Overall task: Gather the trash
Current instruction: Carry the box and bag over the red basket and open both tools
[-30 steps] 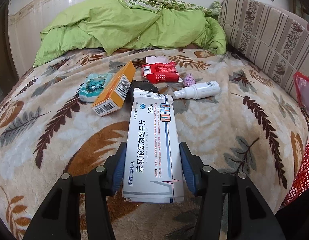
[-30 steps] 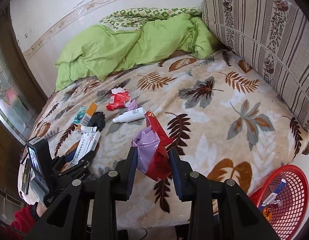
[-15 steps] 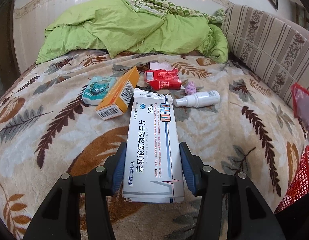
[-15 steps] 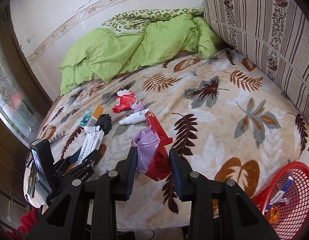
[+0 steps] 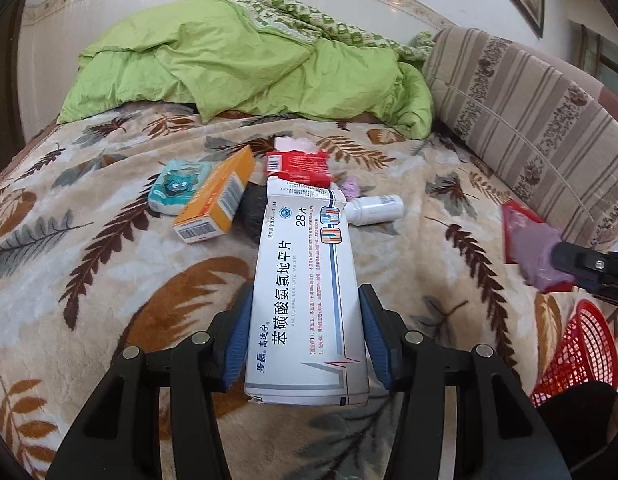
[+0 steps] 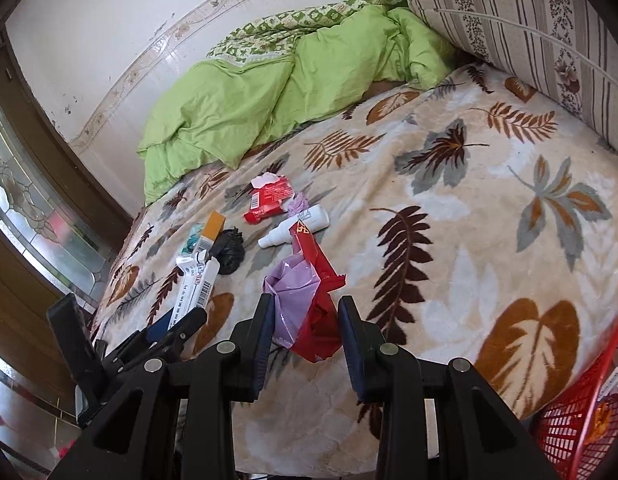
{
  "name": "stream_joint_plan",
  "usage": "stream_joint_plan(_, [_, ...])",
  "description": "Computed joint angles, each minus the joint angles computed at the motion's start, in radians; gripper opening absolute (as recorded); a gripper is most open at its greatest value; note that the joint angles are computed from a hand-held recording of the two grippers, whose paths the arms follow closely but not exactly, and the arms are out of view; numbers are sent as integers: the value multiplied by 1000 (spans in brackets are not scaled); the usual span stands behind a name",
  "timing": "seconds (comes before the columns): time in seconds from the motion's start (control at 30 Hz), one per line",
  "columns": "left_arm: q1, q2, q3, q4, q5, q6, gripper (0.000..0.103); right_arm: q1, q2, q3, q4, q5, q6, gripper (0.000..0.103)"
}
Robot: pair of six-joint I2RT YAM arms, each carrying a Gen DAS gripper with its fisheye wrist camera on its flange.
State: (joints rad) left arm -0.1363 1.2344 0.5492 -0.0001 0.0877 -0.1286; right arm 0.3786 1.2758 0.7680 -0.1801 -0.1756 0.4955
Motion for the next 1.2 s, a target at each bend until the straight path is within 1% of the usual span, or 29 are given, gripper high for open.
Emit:
stream_joint_plan(0.1, [-20,-53,-8,-46,29,-25,50,-10,-1,-12,14,-28,9,35])
stream_joint_plan(0.23, [-61,-101,-7,-107,40,-53,50,-37,-35,-32,-2,-54,5,34])
stream_joint_plan(0.3, [-90,-127,3,-141,43,-65,50,-61,-70,-47,-20,-69,2,34])
stream_joint_plan(0.37, [-130,-149,11,-161,25,-76,50,-101,-124,-66,-44,-95,-5,35])
stream_joint_plan(0.47, [-201,-171,36,-191,-7,-90,50,-176,-222,-93,-96,-138,-20,35])
stream_joint_plan(0.57, [-279,-163,75,-222,-36,-106,50,-259,-308,-100,-163,-183,-51,35])
stream_joint_plan(0.73, [-434,-119,161,-256,-73,-126,50,-503,-452,-94,-326,-308,-153,35])
stream_joint_plan(0.83, [-537,-70,222,-267,-84,-132,50,-708,-508,-77,-448,-399,-263,35])
stream_joint_plan(0.9, [-605,-25,270,-272,-87,-136,50,-867,-527,-62,-538,-473,-363,34])
stream_joint_plan(0.93, [-634,-4,291,-274,-85,-138,50,-968,-526,-50,-596,-518,-437,34])
stream_joint_plan(1.03, [-731,99,392,-285,-56,-149,50,-1212,-494,-20,-725,-604,-630,35])
stream_joint_plan(1.1, [-780,168,467,-296,-36,-166,50,-1365,-441,1,-801,-648,-765,35])
stream_joint_plan(1.2, [-845,258,567,-317,-5,-179,50,-1510,-372,25,-858,-668,-888,35])
